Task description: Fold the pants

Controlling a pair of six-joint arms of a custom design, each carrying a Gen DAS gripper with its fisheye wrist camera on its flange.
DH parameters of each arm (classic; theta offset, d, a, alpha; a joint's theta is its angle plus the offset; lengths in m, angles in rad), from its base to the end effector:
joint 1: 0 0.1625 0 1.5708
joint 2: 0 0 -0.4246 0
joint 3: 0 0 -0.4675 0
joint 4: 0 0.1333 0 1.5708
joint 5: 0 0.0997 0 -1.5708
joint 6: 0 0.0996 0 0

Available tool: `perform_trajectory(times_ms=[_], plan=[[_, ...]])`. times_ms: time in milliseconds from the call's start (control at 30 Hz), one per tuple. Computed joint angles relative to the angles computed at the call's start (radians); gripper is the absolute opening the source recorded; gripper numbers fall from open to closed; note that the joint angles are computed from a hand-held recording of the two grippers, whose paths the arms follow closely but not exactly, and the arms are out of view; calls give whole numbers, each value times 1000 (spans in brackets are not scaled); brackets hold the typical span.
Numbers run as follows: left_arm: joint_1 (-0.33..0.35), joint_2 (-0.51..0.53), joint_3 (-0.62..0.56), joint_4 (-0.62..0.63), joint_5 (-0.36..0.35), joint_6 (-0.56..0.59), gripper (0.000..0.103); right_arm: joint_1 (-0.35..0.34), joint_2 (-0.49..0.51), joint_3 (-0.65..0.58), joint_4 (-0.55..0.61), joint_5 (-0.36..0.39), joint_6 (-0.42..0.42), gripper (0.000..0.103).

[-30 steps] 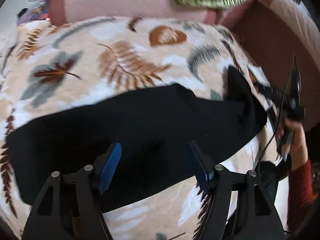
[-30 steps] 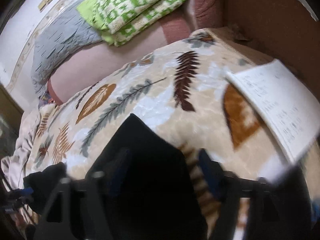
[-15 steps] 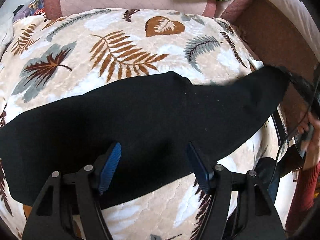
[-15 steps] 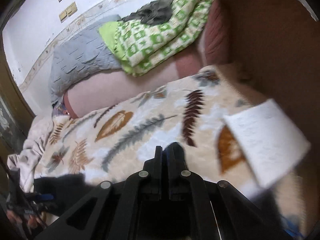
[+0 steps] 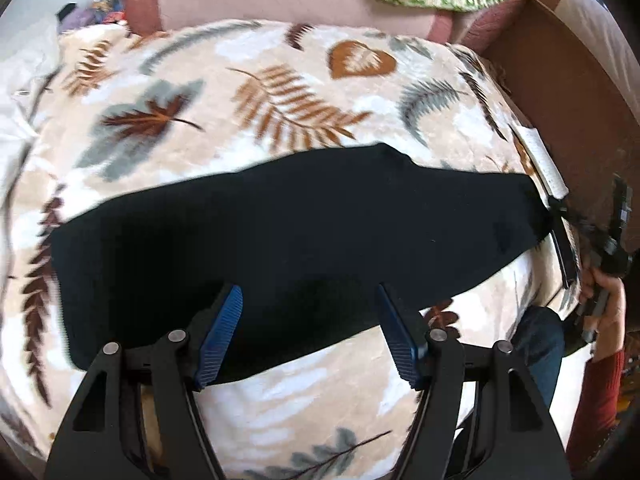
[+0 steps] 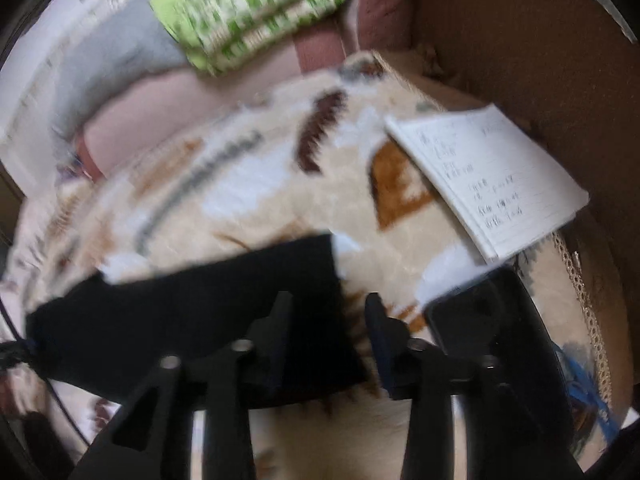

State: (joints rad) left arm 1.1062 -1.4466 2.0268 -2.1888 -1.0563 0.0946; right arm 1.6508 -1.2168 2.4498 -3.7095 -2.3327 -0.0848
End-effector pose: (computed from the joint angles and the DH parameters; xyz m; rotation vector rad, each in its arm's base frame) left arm -0.0819 -0.5703 0.2447 0.7152 2.5384 -0.1766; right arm 0.0979 -0.4138 0.1537 -0.2437 -2.2052 1.0575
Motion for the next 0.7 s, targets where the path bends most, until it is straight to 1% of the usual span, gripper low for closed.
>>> perform_trajectory(times_ms=[67,100,133,167,200,233,300,367,433,467,533,567,600,700], plan=[[8,-12,-10,5,20,-6,68,26,-13,5,19,71,-29,41],[15,-22,-16,7,30,-10,68,35,-22,5,61,135,-40,42],[25,-32,-22,10,35,-15,68,41,-26,0,124,203,-37,45],[35,-39,-31,13,35,-24,68,46,-17,-8,175,257,-28,45],[48,-45,-43,20,32,-41,68,48,0,-20,200,290,-27,45],[61,-50,-57,31,35,-61,69,59,35,-37,205,307,-36,45],[83,-56,-79,37,43,-86,70,92,135,-90,202,307,-96,45],[105,-58,-105,52,40,-114,74,125,207,-135,215,284,-160,45],[126,-57,-131,70,40,-121,75,149,273,-185,250,280,-246,44],[134,-56,-136,66,46,-122,75,166,315,-204,248,266,-289,44],[148,-46,-152,73,68,-128,75,189,363,-233,250,224,-337,44],[157,-42,-157,71,69,-123,75,200,397,-257,240,187,-371,44],[166,-35,-162,68,61,-119,75,201,419,-269,225,168,-397,44],[196,-3,-186,116,34,-130,75,202,459,-294,210,153,-459,44]])
